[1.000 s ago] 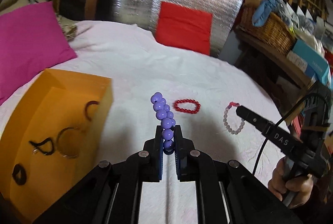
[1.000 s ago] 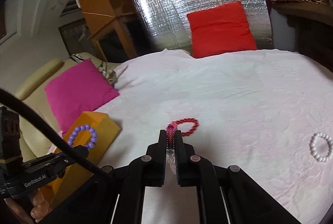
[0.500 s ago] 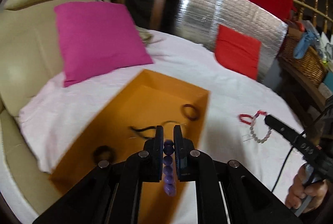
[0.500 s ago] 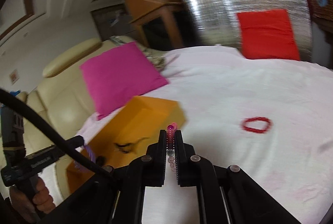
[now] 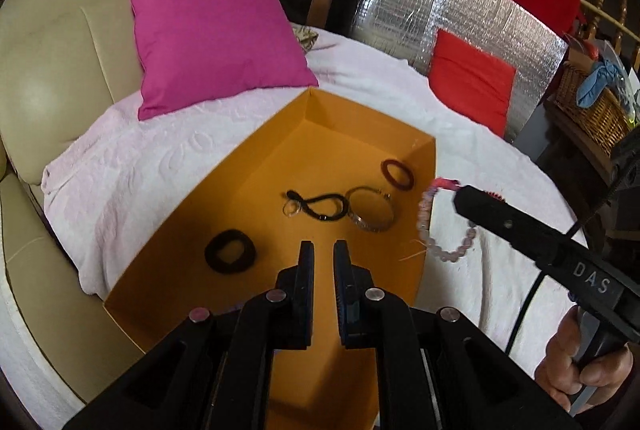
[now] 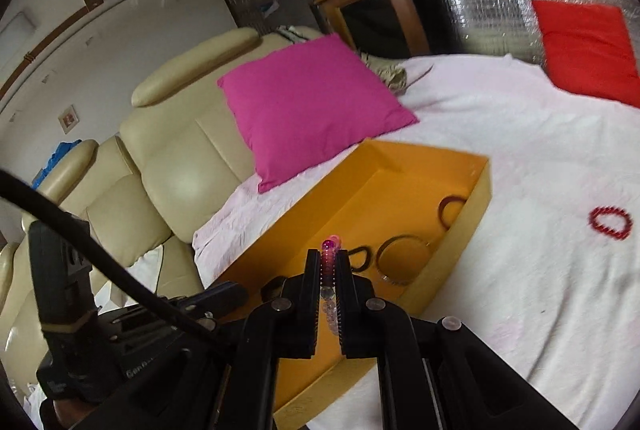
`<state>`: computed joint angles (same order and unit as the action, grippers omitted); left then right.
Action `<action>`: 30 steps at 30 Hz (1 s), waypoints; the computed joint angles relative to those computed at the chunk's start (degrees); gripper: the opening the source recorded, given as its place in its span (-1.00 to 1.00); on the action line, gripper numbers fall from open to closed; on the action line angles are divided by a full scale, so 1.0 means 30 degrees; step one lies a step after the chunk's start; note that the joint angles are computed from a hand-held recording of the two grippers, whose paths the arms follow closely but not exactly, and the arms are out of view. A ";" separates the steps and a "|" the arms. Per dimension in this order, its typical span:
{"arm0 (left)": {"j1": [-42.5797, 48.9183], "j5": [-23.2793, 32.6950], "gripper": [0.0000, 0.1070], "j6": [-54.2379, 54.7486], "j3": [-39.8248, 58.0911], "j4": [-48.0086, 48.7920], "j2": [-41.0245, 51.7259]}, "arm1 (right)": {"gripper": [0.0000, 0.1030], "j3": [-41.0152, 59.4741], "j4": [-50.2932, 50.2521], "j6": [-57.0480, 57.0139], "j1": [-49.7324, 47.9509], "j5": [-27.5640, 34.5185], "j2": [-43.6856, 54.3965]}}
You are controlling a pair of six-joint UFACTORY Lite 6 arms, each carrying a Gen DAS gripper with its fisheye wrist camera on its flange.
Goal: Organize jewelry
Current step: 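Open the left tool over the box while the right tool releases the pink-clear bracelet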
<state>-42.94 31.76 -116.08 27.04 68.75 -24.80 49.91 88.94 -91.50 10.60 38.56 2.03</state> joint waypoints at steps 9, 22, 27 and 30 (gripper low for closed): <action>0.1231 -0.0761 -0.82 0.0514 -0.0462 -0.0890 0.0485 | -0.83 0.0864 0.0002 0.0314 0.1279 -0.0584 0.2409; -0.1535 0.3551 -0.45 0.1976 0.2111 -0.3037 0.1454 | -0.61 0.0830 -0.2015 0.1812 -0.2486 0.1443 0.1555; -0.3640 0.5695 -0.08 0.2440 0.5491 -0.3203 0.4038 | -0.61 0.1004 -0.4034 0.1777 -0.6183 0.2625 0.1722; -0.4703 0.6772 0.16 0.2957 0.8216 -0.3135 0.6231 | -0.61 0.1422 -0.5195 0.1607 -0.8811 0.3554 0.2209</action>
